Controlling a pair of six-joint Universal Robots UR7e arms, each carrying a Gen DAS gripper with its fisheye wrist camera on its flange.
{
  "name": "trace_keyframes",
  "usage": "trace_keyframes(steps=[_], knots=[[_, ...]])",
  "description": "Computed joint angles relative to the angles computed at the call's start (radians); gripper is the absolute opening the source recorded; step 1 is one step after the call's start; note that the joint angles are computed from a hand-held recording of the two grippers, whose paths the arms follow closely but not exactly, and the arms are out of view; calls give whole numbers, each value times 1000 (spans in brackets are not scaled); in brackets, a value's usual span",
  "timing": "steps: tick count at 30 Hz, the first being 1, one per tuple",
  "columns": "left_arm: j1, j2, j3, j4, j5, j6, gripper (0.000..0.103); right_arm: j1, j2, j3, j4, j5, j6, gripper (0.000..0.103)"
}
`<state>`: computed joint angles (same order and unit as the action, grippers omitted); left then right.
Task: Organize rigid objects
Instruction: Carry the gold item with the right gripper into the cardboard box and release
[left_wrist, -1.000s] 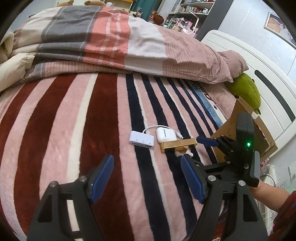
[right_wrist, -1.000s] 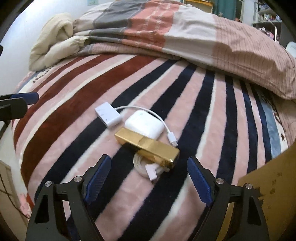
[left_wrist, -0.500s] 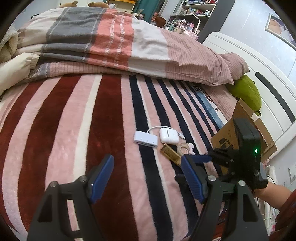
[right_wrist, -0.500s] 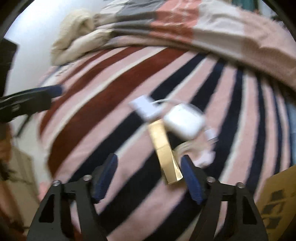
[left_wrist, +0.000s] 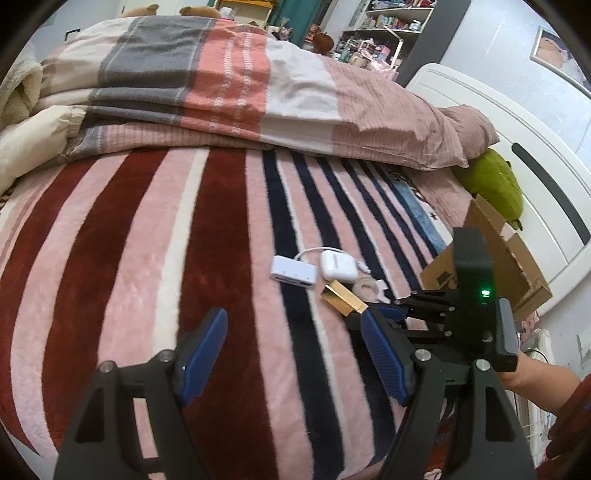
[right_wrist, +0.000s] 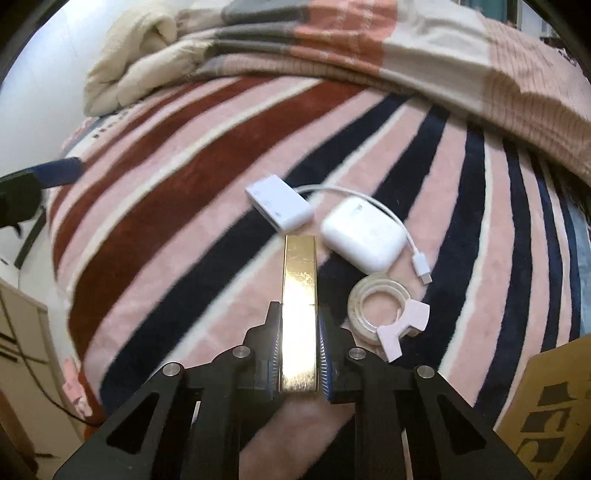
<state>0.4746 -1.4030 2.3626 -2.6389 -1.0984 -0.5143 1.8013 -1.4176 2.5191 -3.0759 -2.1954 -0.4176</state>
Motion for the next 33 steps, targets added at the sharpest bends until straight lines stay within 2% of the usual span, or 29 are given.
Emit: trace_keyframes(steps=[6,12,15,17,19,24,27,33], knots=[[-24,39,-39,-54,-40,39,72,120,-113,-23,129,74,31,13],[-56,113,-120,-129,-115,102,71,241,-223,-61,213,109,37,13],[-68,171,-174,-159,-167,135,61,270,-291,-69,230,105,28,13],[-76,218,-218,-163,-203,154,50,276,-348,-67,251,93,23,13],[-87,273,-267,-157,-224,174,45,260,-414,-65,277,87,13,13],[-118,424,-396,-109,-257,209,45,193,-583,-62,373,71,14,13],[-130,513,-481,-56,-290,224,45,132,-686,-72,462,59,28,13],[-154,647,-622,87,-313,262,45,-27,-843,-101,643,98,41,13]])
